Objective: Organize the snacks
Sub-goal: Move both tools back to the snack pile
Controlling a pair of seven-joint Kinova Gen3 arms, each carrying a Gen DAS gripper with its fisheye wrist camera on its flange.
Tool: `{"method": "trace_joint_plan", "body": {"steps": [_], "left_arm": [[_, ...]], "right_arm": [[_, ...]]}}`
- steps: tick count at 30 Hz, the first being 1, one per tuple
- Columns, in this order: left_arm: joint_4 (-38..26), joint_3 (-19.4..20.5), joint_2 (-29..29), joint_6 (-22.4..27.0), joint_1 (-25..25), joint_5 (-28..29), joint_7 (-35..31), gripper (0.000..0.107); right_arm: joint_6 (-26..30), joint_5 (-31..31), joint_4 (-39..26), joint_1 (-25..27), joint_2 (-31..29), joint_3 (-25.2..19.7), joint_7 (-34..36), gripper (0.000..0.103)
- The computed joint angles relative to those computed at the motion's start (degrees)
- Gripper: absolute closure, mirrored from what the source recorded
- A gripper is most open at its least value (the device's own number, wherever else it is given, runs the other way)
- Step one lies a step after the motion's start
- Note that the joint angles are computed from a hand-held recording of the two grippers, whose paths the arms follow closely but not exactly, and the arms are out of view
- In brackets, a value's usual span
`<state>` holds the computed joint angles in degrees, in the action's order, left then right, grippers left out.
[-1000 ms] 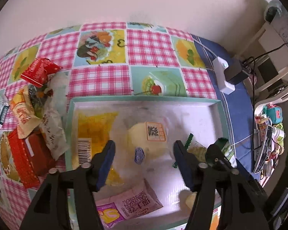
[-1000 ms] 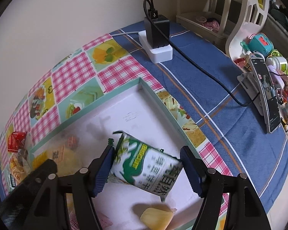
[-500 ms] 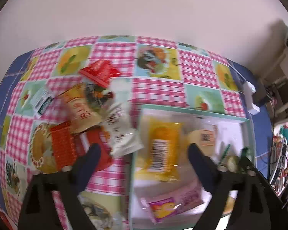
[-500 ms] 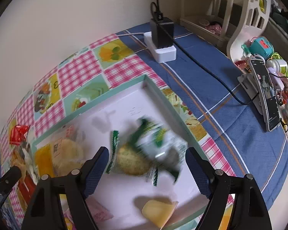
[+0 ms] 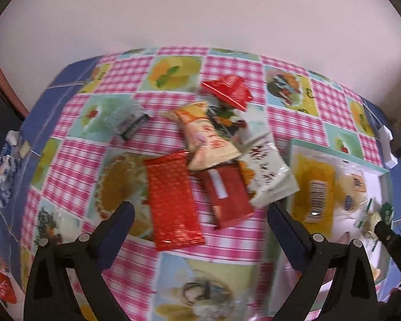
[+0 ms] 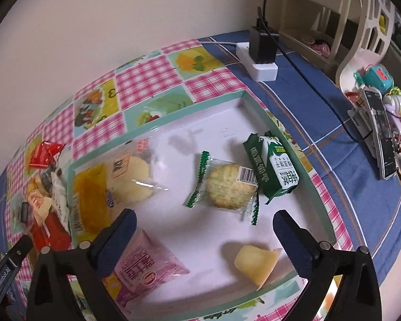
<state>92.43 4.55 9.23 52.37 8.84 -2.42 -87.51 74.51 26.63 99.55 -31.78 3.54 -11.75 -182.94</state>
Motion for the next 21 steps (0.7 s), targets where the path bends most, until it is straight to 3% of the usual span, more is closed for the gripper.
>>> {"method": "trace_joint_plan", "body": {"steps": [5,14,21], "left_arm": [[1.43,-0.87,-1.62,-1.84,0.69,-4.54,3.92,0.008],[-1.08,-0.82,0.38,4.37,3.07,-12.08,10.68,0.008],[-2.94,-0.94,1.69,6.79,0.06,-6.36,5.96,0.008]], "right_arm": [[2.81,1.36,-1.81,-1.77,1.19,-0.59,-0.62,0.000],[3.28,1.82,-3.53,-3.75,1.92,-0.92,-0.60,0.000],[-2.55,3.00,-3.14,-4.98,2.29,-1.03,0.29,0.000]]}}
